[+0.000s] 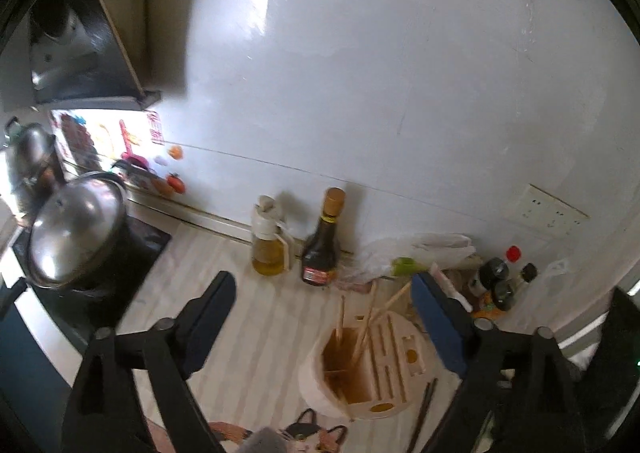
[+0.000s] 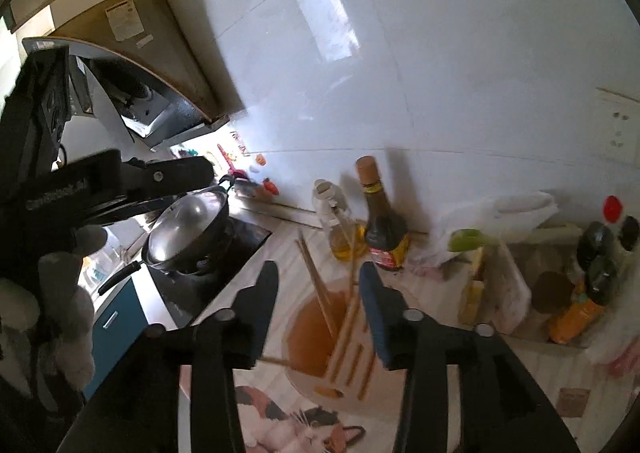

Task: Organize utensils
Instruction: 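Lower both light chopsticks into the holder slots and open both tools, then move both open tools back to the chopstick row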

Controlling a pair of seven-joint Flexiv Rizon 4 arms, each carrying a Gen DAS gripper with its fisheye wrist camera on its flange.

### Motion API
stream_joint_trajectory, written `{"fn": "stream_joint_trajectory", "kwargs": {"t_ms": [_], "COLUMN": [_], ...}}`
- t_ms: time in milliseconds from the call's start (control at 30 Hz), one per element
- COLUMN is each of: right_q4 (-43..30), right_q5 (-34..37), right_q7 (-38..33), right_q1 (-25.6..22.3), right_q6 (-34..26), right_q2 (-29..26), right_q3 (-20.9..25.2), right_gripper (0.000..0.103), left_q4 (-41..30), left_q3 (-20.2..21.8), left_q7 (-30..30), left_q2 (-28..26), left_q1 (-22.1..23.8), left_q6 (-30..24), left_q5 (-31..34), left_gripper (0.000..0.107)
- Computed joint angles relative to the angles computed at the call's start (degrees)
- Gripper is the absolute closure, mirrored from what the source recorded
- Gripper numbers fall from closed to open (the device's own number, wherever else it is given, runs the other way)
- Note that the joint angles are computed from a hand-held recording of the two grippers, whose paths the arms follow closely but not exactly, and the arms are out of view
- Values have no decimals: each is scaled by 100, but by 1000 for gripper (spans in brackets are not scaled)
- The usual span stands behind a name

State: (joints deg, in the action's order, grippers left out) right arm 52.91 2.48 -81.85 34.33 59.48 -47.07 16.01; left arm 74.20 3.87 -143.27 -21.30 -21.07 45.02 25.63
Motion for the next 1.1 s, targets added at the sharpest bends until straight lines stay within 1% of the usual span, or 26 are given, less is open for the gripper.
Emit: {"fn": "stream_joint_trajectory", "kwargs": {"t_ms": [33,100,133,167,200,267,367,400,433,500,600,633,700,733,767,800,833,867,900,967,1033,1067,1100], "right_q4": [247,710,1076,1349,1623,2135,3029,3242,3593,3894,4295,4368,4439,4399,4381,4381,4333,4309,4265,4209,4222,4229,4231], "right_q5": [-58,-287,-506,-684,-843,-1185,-1675,-1836,-2056,-2164,-1952,-1879,-1665,-1493,-1388,-1340,-1280,-1260,-1196,-1185,-1205,-1191,-1169], "right_q7": [132,469,777,1041,1297,1854,2676,2895,3264,3529,3759,3802,3798,3679,3622,3555,3460,3458,3389,3420,3491,3524,3547], "right_q1": [24,88,170,207,233,304,370,382,441,281,-194,-346,-686,-898,-1066,-1187,-1290,-1333,-1401,-1406,-1393,-1405,-1425], "right_q6": [108,307,410,469,534,584,924,991,999,890,308,203,-153,-404,-561,-659,-749,-812,-848,-911,-880,-860,-836], "right_q2": [157,426,628,775,914,1169,1547,1632,1787,1916,2082,2085,2015,1903,1782,1667,1525,1424,1290,1148,1054,1019,990], "right_q3": [-148,-446,-717,-888,-1035,-1346,-1782,-1888,-2109,-2095,-1824,-1729,-1491,-1318,-1188,-1091,-999,-963,-898,-879,-899,-900,-891], "right_gripper": [42,15,9,3,1,0,0,0,0,0,1,7,39,44,49,49,49,49,49,49,56,62,71], "left_q4": [37,63,58,48,38,54,-7,-34,-95,-314,-573,-671,-902,-1036,-1167,-1288,-1396,-1522,-1735,-2061,-2531,-2813,-3160], "left_q3": [70,143,154,144,124,50,-99,-152,-179,-254,-416,-457,-484,-498,-490,-543,-638,-682,-742,-806,-818,-783,-749], "left_q7": [-158,-433,-560,-659,-738,-856,-829,-781,-786,-657,-154,23,337,489,582,749,963,1116,1294,1549,1818,1928,2052], "left_q2": [51,119,142,151,156,147,34,-27,-103,-355,-828,-1016,-1377,-1580,-1764,-1971,-2171,-2338,-2565,-2924,-3311,-3506,-3736], "left_q1": [-93,-257,-340,-395,-467,-559,-696,-749,-835,-985,-986,-982,-993,-992,-1007,-962,-881,-848,-827,-791,-804,-828,-851], "left_q6": [-9,-138,-281,-394,-515,-622,-835,-839,-868,-1007,-915,-895,-993,-1050,-1076,-1089,-1100,-1165,-1273,-1364,-1581,-1715,-1874], "left_q5": [172,508,660,782,919,1100,1196,1220,1277,1281,803,629,334,182,62,-151,-421,-629,-847,-1213,-1513,-1625,-1738], "left_gripper": [4,4,4,4,4,4,4,4,4,4,4,4,6,8,13,24,30,40,45,47,48,52,53]}}
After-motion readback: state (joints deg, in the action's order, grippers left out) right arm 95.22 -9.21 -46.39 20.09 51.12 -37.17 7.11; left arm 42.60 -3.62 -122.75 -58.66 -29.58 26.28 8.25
